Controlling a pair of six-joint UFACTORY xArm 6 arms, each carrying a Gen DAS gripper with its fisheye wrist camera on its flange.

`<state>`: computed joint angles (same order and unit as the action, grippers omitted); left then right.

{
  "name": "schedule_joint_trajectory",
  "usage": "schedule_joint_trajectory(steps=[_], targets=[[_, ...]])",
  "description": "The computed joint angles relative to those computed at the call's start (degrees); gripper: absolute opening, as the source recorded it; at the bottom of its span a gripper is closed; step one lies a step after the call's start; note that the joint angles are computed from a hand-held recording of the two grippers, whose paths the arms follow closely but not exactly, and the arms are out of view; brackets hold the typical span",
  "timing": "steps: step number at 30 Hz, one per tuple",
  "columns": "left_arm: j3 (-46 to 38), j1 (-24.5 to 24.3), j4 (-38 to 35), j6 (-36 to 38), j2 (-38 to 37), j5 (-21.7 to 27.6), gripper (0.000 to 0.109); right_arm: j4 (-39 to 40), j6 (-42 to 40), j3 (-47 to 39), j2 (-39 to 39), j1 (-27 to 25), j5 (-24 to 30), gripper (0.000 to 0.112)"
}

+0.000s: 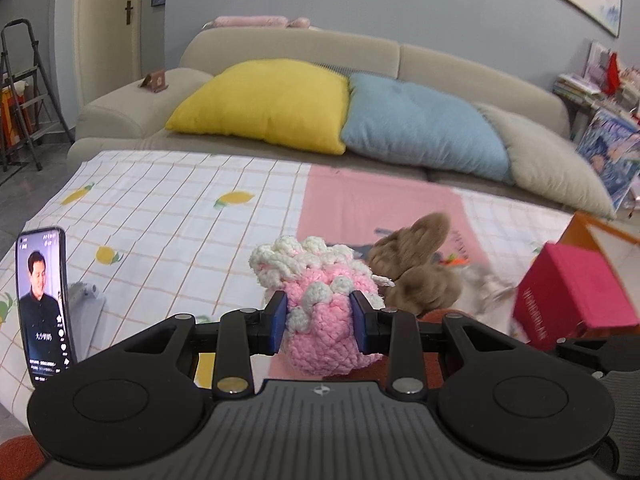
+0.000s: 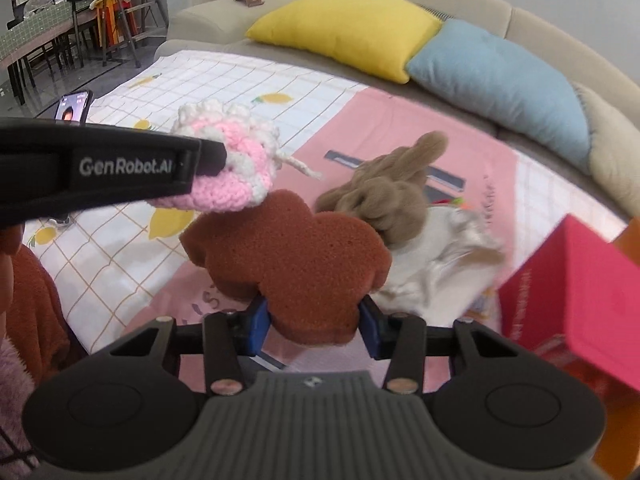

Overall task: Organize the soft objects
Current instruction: 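Grasp the pink knitted pouch with the left tool while the right tool grasps the brown sponge, then carry the pouch and sponge into the cardboard box and open both tools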

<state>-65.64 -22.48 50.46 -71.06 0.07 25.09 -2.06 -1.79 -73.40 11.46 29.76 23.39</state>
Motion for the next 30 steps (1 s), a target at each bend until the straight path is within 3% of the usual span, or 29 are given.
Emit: schedule_joint_trajectory(steps=[13,19,26,30], targets=[[-3.3,-2.6,1.4,0.0,-0.5,-5.5,0.038,-7.4,10.6,10.9,-15.4,-7.5,-1.2,0.046],[-7.4,-5.0,-0.9,4.1,2.2,-7.7,0.038,-11.7,17.1,13.8,-20.7,-13.5,-0.5,0.046],[-15.8,-9.0,-7.0,15.7,8.7,-11.8,0.038,-16.0,22.5,15.6,-25.0,-20.8,0.6,0.046],[-22.8,-11.7,-16.8,28.5,14.5,-13.0,0.038,-12.7,21.1,14.5,-25.0,-24.7,1.9,0.046]])
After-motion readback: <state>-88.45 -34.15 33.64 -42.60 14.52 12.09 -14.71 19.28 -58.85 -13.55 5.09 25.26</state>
